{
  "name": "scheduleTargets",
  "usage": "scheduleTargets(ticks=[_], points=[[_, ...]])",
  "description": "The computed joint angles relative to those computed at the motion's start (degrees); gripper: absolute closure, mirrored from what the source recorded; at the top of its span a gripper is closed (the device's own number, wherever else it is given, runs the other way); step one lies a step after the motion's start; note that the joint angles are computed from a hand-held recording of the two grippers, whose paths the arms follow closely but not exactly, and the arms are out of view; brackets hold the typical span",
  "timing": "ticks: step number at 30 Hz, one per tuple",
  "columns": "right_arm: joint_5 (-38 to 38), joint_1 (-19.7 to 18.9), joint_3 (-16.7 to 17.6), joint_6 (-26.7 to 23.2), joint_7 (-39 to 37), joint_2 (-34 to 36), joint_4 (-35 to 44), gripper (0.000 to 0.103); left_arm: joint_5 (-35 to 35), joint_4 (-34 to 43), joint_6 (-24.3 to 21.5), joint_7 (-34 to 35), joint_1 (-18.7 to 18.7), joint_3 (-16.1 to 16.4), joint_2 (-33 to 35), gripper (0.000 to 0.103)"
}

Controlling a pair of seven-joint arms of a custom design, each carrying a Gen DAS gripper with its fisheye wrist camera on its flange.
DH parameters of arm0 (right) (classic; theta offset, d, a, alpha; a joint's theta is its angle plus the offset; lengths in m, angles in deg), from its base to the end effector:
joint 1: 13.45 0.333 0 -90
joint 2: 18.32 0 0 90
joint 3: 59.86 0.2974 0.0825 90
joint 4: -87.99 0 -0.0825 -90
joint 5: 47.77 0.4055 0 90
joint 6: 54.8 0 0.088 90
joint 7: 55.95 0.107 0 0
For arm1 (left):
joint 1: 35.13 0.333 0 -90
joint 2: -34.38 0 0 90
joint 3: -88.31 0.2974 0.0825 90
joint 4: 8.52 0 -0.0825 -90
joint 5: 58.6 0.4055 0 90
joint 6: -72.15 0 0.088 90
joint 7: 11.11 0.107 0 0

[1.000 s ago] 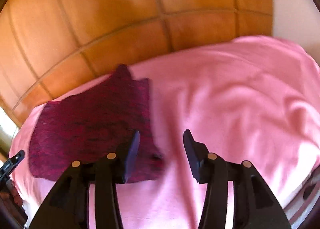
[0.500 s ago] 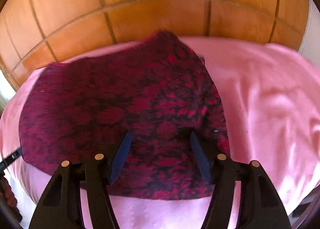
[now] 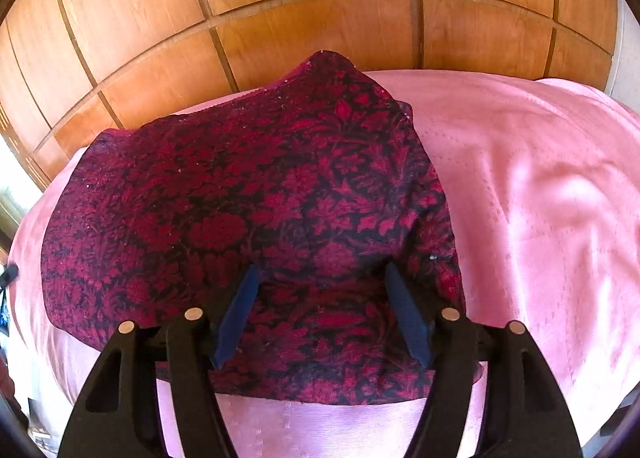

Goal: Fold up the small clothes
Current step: 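Grasp the sweater edge with the right gripper and fold it over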

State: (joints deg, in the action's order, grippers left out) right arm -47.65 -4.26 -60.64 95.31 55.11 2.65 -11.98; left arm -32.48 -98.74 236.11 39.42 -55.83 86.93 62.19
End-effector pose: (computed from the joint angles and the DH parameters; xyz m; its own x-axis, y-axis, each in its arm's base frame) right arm 0.6950 0.1036 0.3929 -0.1740 -0.9696 -0.1723 -0.8584 0.2351 -0.4560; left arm 0.6814 -0.2992 0.4240 -0.1239 -0.9859 0.1125 -0.6812 0.0021 -0.7321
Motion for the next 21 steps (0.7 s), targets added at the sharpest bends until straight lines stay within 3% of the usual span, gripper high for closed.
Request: scheduleTargets(ticks=[6,21], points=[[0.44,-0.17,0.24,-0.47,-0.62,0.64,1.19,0.035,1.8,4.72,-1.37,-0.11,-1.31,1.05,2.18,0.049],[0.46,0.23,0.03,-1.15,-0.93,2.2,3.26,0.026,-5.74,18.25,-7.32,9.85,1.35,-2.28,11.63,0.049]])
